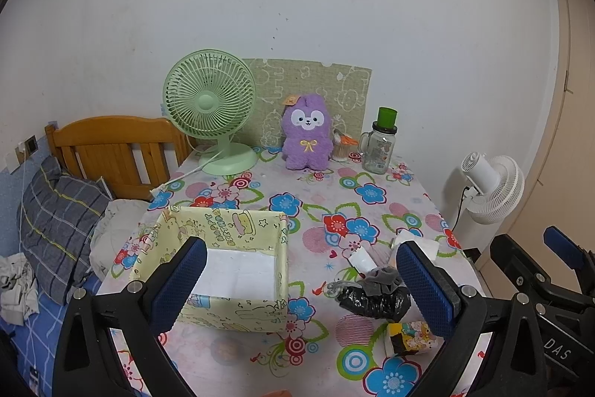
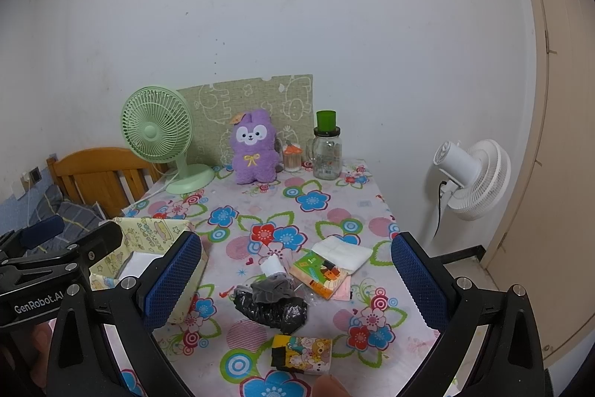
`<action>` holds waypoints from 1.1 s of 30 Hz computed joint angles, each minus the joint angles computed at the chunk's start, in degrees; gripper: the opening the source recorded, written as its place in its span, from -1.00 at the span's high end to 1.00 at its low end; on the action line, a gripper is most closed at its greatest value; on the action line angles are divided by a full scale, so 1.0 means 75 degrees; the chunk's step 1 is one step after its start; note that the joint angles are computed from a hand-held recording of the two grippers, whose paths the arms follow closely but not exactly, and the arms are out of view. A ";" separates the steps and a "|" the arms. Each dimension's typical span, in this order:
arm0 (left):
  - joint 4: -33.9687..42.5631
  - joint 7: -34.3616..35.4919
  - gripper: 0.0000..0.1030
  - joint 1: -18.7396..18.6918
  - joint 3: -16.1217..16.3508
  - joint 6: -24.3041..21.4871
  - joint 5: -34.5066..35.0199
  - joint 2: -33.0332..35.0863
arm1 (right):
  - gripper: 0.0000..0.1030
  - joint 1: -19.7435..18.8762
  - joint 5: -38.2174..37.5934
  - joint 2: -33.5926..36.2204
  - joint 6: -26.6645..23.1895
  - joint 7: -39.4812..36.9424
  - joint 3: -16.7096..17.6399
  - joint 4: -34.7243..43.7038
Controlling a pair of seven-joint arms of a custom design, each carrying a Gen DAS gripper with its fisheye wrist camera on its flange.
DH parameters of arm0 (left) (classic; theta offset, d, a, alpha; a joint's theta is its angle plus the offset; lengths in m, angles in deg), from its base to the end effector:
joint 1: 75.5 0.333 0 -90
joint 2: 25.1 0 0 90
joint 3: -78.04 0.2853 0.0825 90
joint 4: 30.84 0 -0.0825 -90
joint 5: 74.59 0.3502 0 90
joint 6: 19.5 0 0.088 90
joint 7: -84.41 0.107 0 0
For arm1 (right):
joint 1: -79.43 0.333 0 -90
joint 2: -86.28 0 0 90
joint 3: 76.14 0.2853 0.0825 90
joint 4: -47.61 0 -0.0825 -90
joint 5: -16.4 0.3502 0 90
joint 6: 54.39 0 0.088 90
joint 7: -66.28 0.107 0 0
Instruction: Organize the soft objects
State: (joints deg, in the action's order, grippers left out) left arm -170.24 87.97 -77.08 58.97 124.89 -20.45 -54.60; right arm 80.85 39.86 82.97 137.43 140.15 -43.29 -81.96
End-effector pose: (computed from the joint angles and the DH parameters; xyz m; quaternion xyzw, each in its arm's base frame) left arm 0.3915 -0.1706 0.5245 -0.7501 0.4492 -0.2835 0.3940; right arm 0.4571 0.2655 0.5070 -0.7160 0.4515 -0.2630 0.4630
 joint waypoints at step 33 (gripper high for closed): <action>0.0047 -0.0010 -0.99 -0.0057 0.0002 -0.0003 -0.0001 0.0080 | -1.00 0.0322 -0.0292 -0.0054 -0.0042 0.0283 -0.0389 -0.0056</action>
